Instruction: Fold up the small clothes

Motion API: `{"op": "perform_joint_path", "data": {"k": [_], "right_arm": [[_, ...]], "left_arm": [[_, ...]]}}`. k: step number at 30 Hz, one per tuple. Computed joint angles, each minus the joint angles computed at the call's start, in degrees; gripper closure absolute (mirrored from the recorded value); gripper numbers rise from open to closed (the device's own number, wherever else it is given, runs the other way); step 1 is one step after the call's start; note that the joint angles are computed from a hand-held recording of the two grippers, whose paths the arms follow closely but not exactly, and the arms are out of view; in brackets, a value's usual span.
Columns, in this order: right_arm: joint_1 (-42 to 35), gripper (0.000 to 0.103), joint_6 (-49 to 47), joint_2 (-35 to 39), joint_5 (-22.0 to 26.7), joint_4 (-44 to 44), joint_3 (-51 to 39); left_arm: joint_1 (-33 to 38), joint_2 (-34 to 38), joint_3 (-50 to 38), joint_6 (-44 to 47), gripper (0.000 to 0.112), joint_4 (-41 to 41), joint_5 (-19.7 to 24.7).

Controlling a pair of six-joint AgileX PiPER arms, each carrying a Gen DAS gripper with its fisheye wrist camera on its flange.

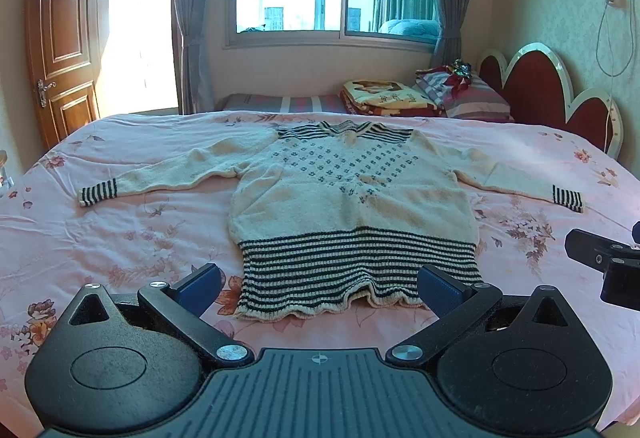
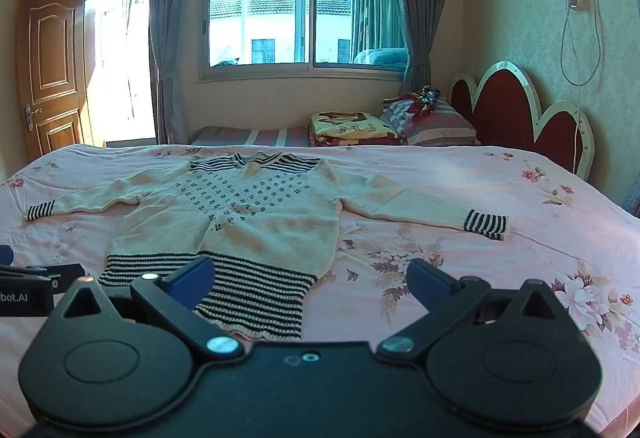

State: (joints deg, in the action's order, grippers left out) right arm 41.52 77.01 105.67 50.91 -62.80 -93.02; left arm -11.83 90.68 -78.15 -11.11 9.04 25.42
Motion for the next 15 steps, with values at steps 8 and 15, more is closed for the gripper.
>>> {"op": "perform_joint_path", "data": {"k": [8, 15], "right_arm": [[-0.13, 0.001, -0.23, 0.90, 0.01, 0.04, -1.08], [0.18, 0.001, 0.32, 0.58, 0.06, -0.21, -0.36]], "left_arm": [[-0.14, -0.38, 0.21, -0.99, 0.009, 1.09, -0.32], [-0.03, -0.27, -0.23, -0.34, 0.009, 0.51, 0.24]]}}
